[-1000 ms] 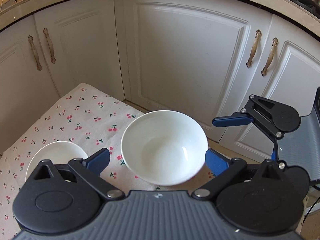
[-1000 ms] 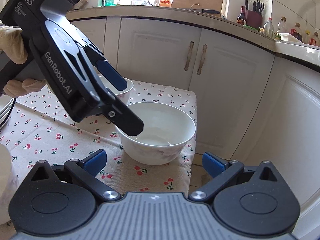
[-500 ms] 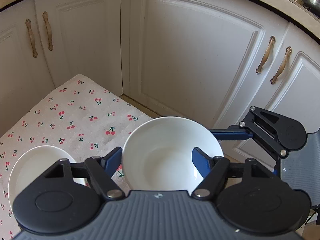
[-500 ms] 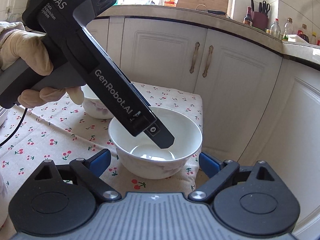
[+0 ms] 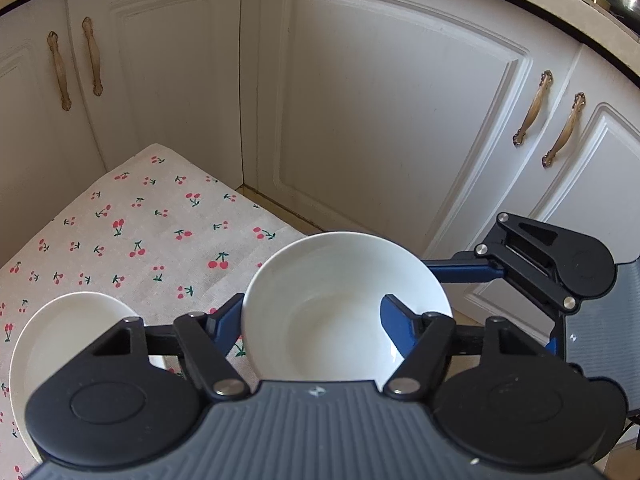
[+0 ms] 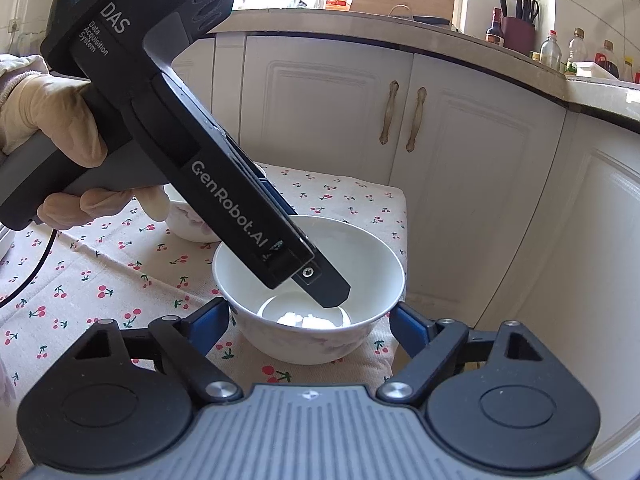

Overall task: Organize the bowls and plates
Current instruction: 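Lower the white bowl into the pink-flowered bowl and open the left gripper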

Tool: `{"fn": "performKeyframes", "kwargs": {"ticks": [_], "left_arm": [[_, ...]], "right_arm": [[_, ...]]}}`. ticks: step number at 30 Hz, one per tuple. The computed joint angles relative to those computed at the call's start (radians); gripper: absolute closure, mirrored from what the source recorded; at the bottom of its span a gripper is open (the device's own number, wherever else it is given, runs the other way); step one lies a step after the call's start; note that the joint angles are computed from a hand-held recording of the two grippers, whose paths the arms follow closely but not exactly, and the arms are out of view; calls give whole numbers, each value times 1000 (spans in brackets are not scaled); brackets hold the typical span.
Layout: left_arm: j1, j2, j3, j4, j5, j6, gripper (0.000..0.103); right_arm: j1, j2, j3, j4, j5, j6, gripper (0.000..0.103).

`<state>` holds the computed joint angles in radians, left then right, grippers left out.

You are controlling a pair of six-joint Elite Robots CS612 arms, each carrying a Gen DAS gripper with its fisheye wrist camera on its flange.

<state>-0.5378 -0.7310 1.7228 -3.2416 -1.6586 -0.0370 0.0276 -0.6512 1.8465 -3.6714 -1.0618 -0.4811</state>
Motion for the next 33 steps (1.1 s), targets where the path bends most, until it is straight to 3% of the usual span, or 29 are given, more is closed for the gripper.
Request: {"fn": "performKeyframes", "kwargs": {"ticks": [7, 17, 33], "left_arm": [[2, 3, -3, 1, -8, -1, 32], [-1, -9, 15, 3, -9, -10, 33], [-41, -132, 184, -75, 19, -39, 33]], "right_arm": [[-7, -4, -6, 31, 34, 35, 10], [5, -20, 9, 38, 5, 17, 11], [11, -145, 155, 43, 14, -33, 11]]}}
